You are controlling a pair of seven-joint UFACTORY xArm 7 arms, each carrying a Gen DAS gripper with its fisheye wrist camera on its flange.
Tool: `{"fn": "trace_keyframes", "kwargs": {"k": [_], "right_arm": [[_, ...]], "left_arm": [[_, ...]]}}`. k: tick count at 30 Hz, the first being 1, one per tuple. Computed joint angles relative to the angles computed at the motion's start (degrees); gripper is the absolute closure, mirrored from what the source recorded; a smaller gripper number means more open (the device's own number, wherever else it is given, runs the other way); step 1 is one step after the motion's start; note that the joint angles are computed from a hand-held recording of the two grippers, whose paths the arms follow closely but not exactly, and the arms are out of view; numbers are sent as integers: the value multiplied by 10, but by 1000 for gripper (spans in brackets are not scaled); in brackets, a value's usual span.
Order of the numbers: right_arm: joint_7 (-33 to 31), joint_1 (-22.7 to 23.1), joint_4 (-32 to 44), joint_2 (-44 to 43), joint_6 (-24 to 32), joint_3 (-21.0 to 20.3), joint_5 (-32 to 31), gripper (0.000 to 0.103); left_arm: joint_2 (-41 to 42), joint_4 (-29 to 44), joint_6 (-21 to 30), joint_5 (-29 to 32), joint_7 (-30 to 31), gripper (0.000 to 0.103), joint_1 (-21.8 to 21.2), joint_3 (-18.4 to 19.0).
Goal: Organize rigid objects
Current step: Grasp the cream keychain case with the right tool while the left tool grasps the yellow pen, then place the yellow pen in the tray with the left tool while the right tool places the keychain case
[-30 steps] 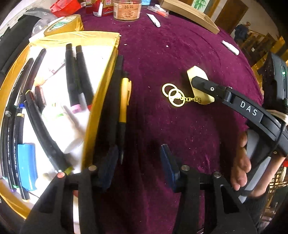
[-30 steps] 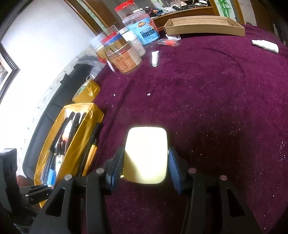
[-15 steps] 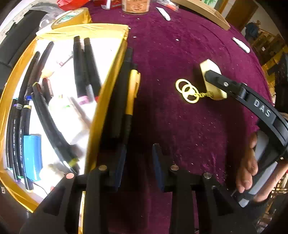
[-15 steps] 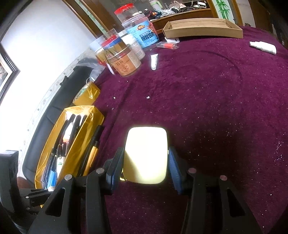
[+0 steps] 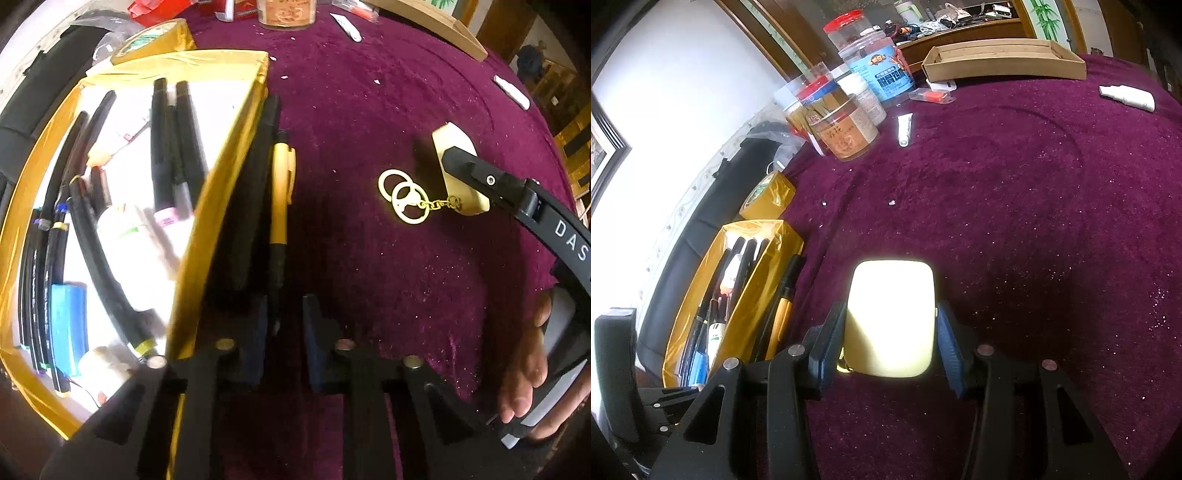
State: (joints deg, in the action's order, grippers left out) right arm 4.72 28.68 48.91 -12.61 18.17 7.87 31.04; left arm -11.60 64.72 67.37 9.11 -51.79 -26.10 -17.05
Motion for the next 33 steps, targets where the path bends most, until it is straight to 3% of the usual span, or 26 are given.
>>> {"fn": "trace_keyframes", "kwargs": {"k": [4,13,15,17,19,21,22,23,25,26,29,33], "right_arm": [[-1,0,0,-1,0,-1,2,60],[2,-2,0,1,2,-1,0,60],[0,-1,1,2,2,-1,0,60],[1,-3,2,3,2,0,-4,60],[-2,-2,2,3,2,-1,-1,60],[0,-3,1,2,1,0,-2,60],[0,-3,1,2,1,-1,0,60],[-1,-2,1,2,1,-1,2,60],[-1,-2,0,1,0,-1,2,60],[-2,-1,0,1,0,-1,3,60],[-1,-1,0,1,1,-2,5,60],[-1,-2,1,0,1,-2,7,60]], "left_arm": [[-56,-39,-21,-32,22,103,-4,6],[-67,-52,-47,-87,80,102,-16,-4],[-64,-40,-35,-55,62,94,-3,-13],[-56,-26,-31,-24,48,74,8,-17],[-36,-17,-28,7,46,64,15,-19],[-8,1,-13,28,44,64,17,-19],[5,9,-7,32,43,66,15,-17],[14,12,-9,32,45,78,13,-12],[21,9,-18,36,35,91,-2,3],[26,17,-5,44,33,94,6,-8],[8,6,-5,36,37,95,-4,-4],[-60,-53,-17,-30,81,95,-19,-1]]}}
